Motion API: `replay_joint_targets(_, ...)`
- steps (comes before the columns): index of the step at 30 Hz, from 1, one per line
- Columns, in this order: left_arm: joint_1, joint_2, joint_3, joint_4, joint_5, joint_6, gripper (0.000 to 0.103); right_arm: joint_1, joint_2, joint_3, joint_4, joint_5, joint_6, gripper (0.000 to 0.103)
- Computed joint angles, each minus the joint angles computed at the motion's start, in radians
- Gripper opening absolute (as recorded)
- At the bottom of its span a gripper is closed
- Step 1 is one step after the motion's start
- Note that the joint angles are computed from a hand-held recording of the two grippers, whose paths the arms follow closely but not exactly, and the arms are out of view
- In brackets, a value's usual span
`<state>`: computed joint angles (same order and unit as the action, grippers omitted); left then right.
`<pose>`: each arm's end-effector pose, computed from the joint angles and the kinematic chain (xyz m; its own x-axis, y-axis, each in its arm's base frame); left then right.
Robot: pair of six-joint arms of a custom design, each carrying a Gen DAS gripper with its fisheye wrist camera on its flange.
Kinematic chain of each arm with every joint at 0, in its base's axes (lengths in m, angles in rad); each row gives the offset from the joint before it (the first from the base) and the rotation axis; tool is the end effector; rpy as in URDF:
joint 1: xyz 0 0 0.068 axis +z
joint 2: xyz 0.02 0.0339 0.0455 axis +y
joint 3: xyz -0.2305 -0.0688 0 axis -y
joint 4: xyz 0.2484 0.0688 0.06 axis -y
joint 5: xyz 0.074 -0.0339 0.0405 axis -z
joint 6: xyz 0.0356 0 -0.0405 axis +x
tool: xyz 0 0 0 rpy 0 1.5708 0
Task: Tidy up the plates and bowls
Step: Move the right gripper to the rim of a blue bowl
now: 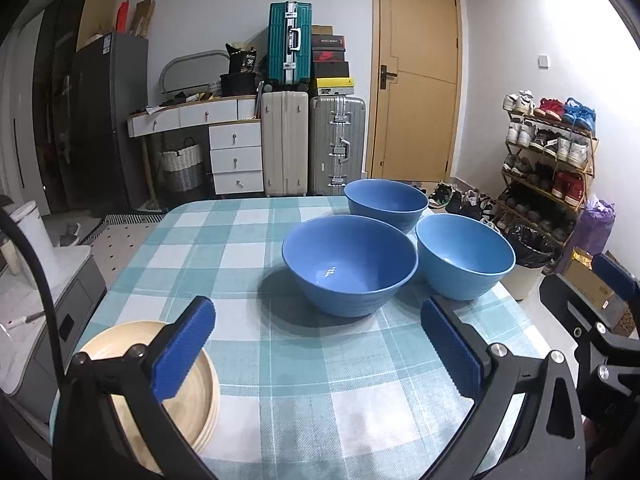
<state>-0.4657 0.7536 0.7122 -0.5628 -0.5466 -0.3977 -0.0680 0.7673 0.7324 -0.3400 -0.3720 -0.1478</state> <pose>0.1767 -0.0681 0.2616 -0.4685 -0.1348 -0.8731 -0.1953 0.9796 -0.0465 0.2046 -0.0010 0.2856 -0.3210 -0.1156 -0.9400 -0.3250 0.9457 -0.0054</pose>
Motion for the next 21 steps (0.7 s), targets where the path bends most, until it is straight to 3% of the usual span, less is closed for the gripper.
replay_joint_targets(12, 0.106, -0.079, -0.032, -0.042, 0.102, -0.043, 0.103, 0.085, 0.004, -0.007, -0.015, 0.065, -0.003, 0.102)
replay_joint_targets(21, 0.23, -0.145, -0.034, -0.09, 0.228, -0.053, 0.103, 0.046, 0.086, 0.046, -0.058, -0.04, 0.052, 0.102)
